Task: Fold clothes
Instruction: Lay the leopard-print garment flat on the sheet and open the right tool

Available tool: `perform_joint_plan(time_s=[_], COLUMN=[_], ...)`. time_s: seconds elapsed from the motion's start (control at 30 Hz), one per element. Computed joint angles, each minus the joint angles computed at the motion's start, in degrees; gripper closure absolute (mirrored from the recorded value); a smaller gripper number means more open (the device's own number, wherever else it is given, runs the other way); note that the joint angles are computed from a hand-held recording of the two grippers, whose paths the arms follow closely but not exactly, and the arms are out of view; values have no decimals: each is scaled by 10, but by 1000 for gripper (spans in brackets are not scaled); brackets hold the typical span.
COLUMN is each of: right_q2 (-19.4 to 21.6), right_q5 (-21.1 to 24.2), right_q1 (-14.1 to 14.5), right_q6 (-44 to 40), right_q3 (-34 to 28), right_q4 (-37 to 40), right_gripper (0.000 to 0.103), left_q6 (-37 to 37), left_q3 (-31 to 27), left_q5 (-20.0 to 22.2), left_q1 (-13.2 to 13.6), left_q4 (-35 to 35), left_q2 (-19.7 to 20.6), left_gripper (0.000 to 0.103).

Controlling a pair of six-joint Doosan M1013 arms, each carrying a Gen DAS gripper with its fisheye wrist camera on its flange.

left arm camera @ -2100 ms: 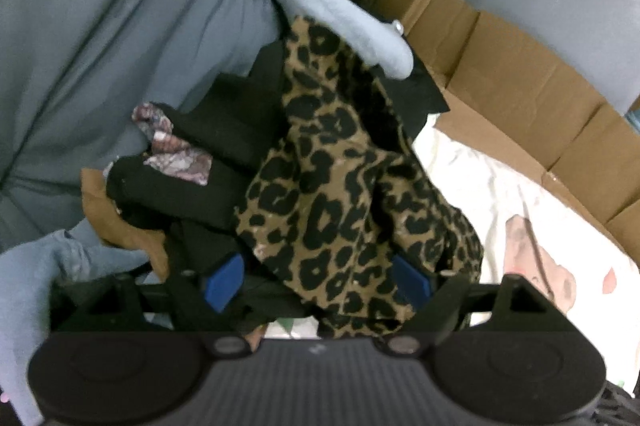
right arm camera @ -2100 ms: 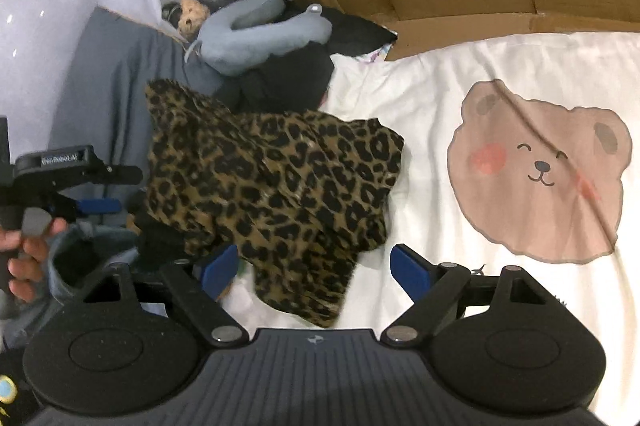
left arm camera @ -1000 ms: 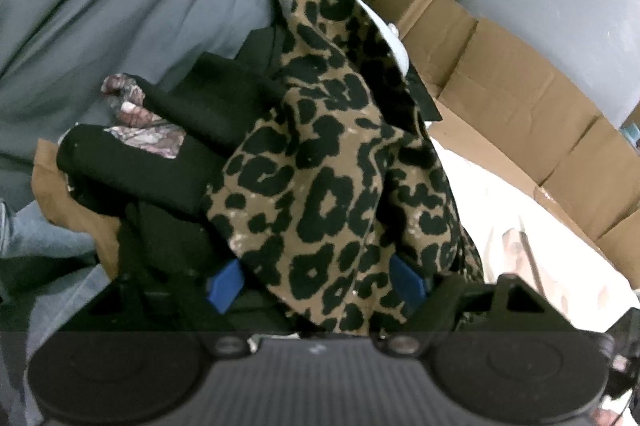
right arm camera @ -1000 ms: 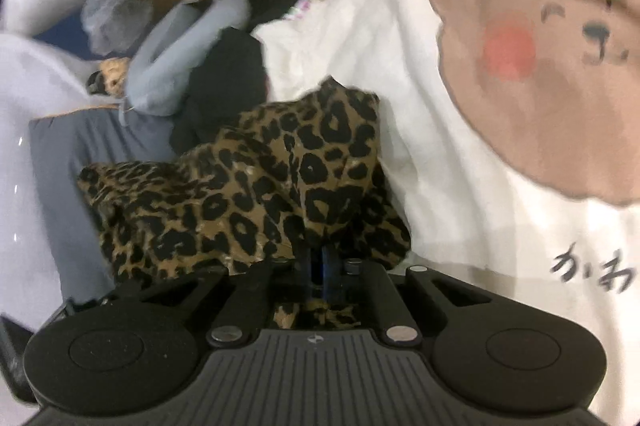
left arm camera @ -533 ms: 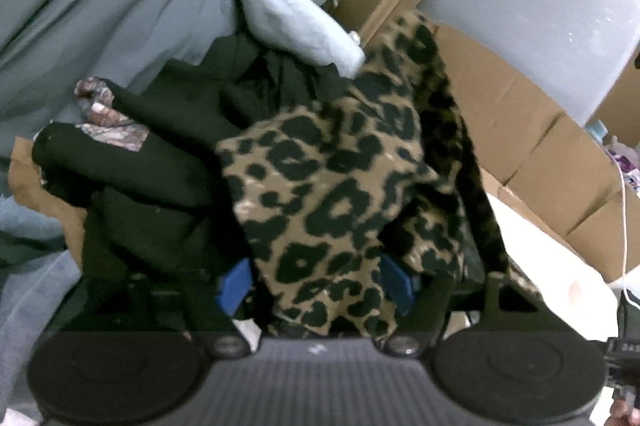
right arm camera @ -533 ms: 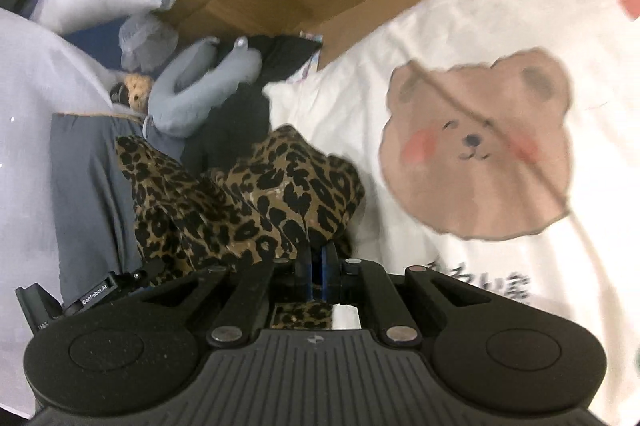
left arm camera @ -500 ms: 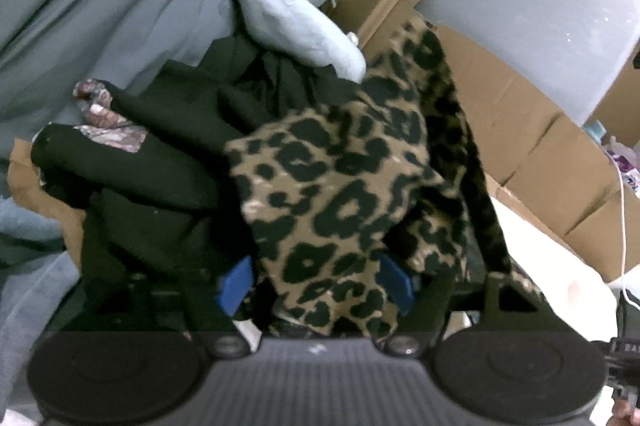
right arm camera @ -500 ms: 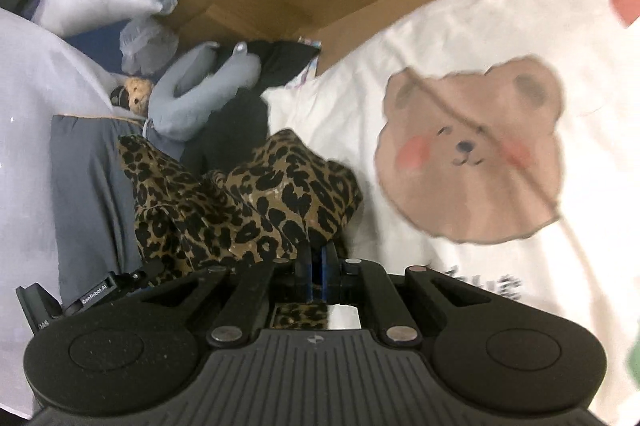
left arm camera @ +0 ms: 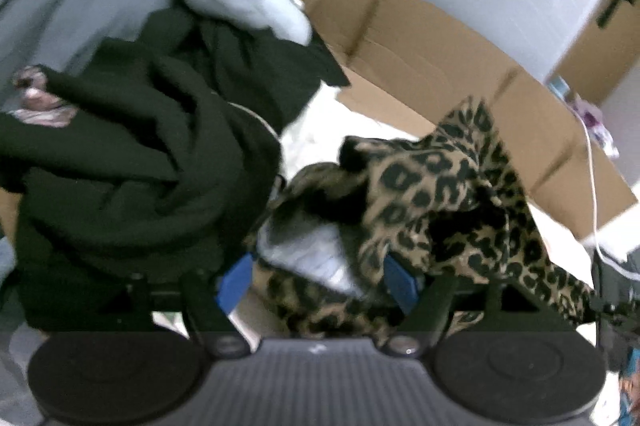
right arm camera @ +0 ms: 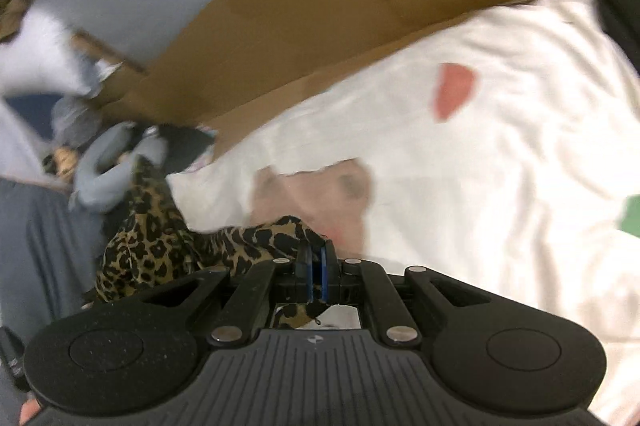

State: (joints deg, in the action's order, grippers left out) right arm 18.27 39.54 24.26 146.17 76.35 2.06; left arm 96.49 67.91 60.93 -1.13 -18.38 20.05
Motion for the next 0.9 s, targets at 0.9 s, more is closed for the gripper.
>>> perform_joint_plan(time_s=[0.9], right_q2=[-99], right_q5=[-6], right_q1=[5], right_q6=[255], right_q3=[159], right_q4=[-266], right_gripper=[101], left_q6=[42], left_q3=[4], left_q5=[57], left_q1=[-36], left_q4=[59], left_q2=[14], left_gripper=[17])
